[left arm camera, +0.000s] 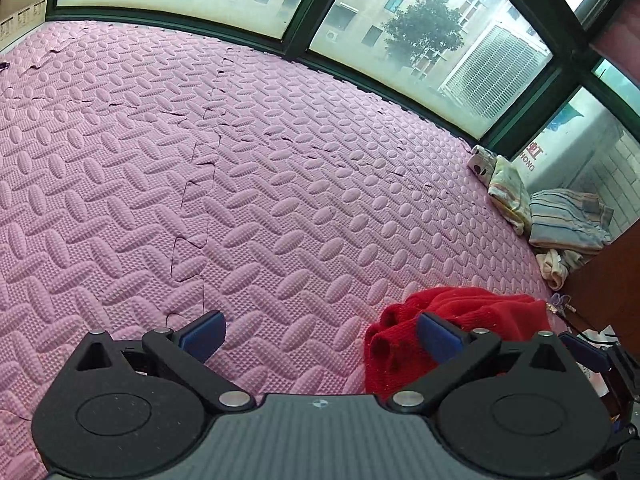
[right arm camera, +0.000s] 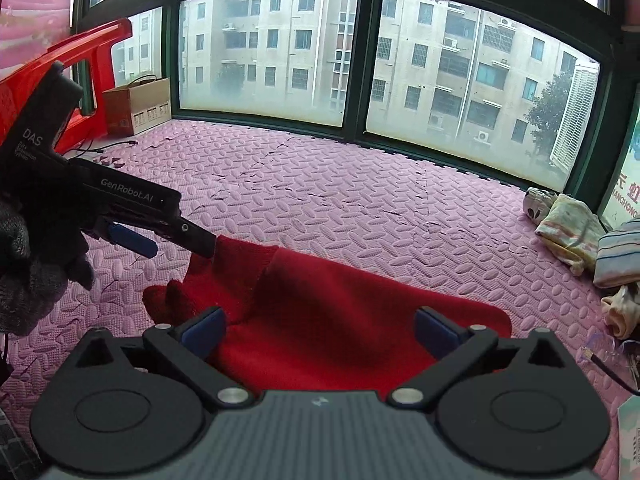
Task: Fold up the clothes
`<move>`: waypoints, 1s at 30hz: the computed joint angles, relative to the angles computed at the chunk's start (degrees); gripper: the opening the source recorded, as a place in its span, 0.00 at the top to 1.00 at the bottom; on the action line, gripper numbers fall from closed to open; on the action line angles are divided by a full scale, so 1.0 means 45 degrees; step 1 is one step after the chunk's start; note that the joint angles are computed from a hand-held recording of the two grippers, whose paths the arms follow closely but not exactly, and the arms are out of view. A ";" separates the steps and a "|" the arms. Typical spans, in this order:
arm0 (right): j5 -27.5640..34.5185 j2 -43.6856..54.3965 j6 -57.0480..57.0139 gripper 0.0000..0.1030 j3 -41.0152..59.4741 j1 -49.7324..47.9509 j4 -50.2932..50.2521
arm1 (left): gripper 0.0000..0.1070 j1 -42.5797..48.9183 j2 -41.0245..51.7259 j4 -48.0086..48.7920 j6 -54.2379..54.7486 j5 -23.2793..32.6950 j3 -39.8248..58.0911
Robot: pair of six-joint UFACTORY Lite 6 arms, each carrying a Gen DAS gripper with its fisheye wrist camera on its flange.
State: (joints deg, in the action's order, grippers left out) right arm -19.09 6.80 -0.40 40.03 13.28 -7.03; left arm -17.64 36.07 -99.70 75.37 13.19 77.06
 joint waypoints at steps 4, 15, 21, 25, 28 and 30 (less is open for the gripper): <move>0.0024 0.0249 0.0210 0.01 0.0194 0.0134 -0.0329 | 0.04 -0.0195 -0.0370 -0.0747 0.1009 0.0445 -0.0120; -0.0420 0.0632 -0.1301 0.01 0.0024 0.0914 0.1028 | 0.04 -0.0239 -0.0662 -0.1208 0.1662 0.0747 -0.0044; -0.0279 0.0590 -0.0099 0.08 -0.0030 0.0859 -0.0127 | 0.04 -0.0915 0.0102 0.0254 0.0818 -0.0195 0.0610; -0.0351 -0.0094 0.2535 0.08 -0.0538 0.0537 -0.2913 | 0.04 -0.0944 0.0756 0.1295 -0.0537 -0.0561 0.1089; -0.0583 -0.0866 0.2973 0.09 -0.1366 0.0534 -0.3261 | 0.04 -0.0730 0.0832 0.1487 -0.1030 -0.0418 0.1050; -0.0701 -0.1526 0.2563 0.10 -0.2052 0.0524 -0.2600 | 0.04 -0.0666 0.0591 0.0851 -0.0419 -0.0343 0.0745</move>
